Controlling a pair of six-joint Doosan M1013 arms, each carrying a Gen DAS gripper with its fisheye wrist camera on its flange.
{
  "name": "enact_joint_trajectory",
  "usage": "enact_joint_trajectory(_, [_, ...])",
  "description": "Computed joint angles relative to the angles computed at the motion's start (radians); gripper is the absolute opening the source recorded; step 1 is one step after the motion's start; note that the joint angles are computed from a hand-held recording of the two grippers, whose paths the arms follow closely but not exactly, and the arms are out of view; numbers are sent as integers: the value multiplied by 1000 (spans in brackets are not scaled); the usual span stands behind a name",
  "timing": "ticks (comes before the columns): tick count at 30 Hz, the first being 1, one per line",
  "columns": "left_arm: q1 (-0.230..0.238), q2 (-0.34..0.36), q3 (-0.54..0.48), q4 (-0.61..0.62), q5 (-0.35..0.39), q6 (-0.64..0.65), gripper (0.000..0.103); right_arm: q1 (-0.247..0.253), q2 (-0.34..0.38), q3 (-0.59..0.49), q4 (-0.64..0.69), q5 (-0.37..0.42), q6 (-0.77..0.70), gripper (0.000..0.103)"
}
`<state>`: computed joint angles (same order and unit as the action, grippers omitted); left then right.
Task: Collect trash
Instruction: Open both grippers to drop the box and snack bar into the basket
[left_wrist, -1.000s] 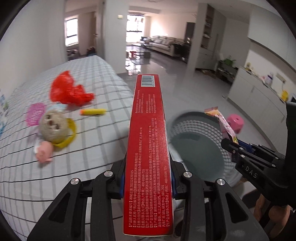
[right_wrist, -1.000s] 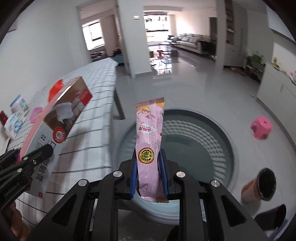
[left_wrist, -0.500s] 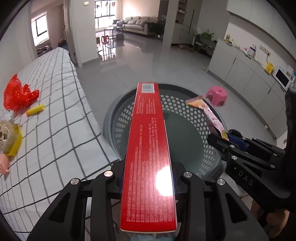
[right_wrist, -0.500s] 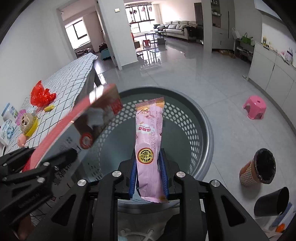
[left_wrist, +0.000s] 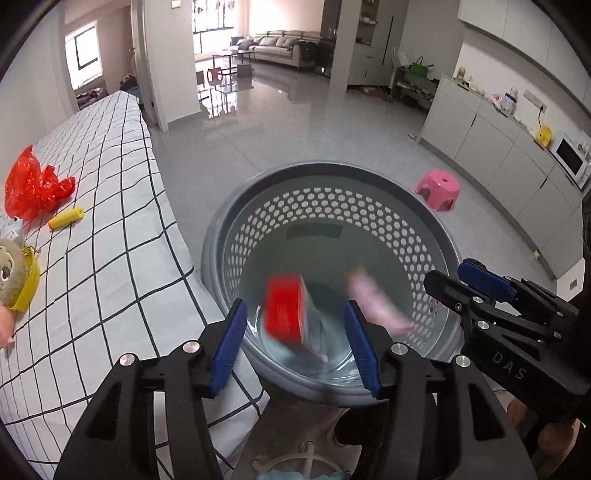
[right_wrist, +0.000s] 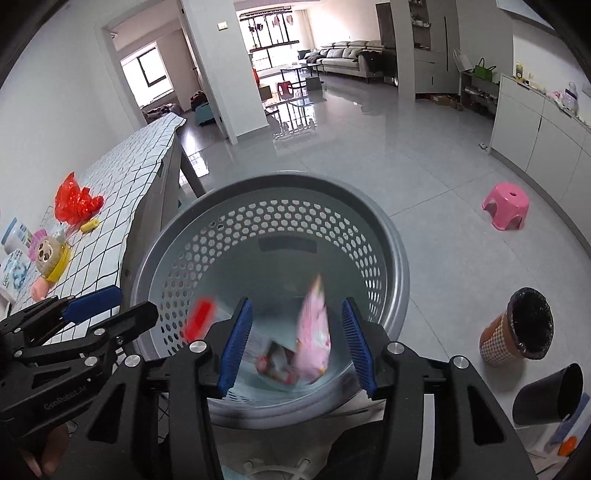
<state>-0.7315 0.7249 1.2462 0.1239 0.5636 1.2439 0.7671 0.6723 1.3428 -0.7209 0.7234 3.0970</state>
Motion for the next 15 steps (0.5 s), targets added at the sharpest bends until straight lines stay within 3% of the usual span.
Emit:
enact_joint_trajectory(10, [12,-15,25,-4,-17,-30,54,7,0,-4,-9,2,4,49])
enact_joint_trajectory(15, [13,-33,50,35,-40,-83,59,14,1,-12,-18,9,0,49])
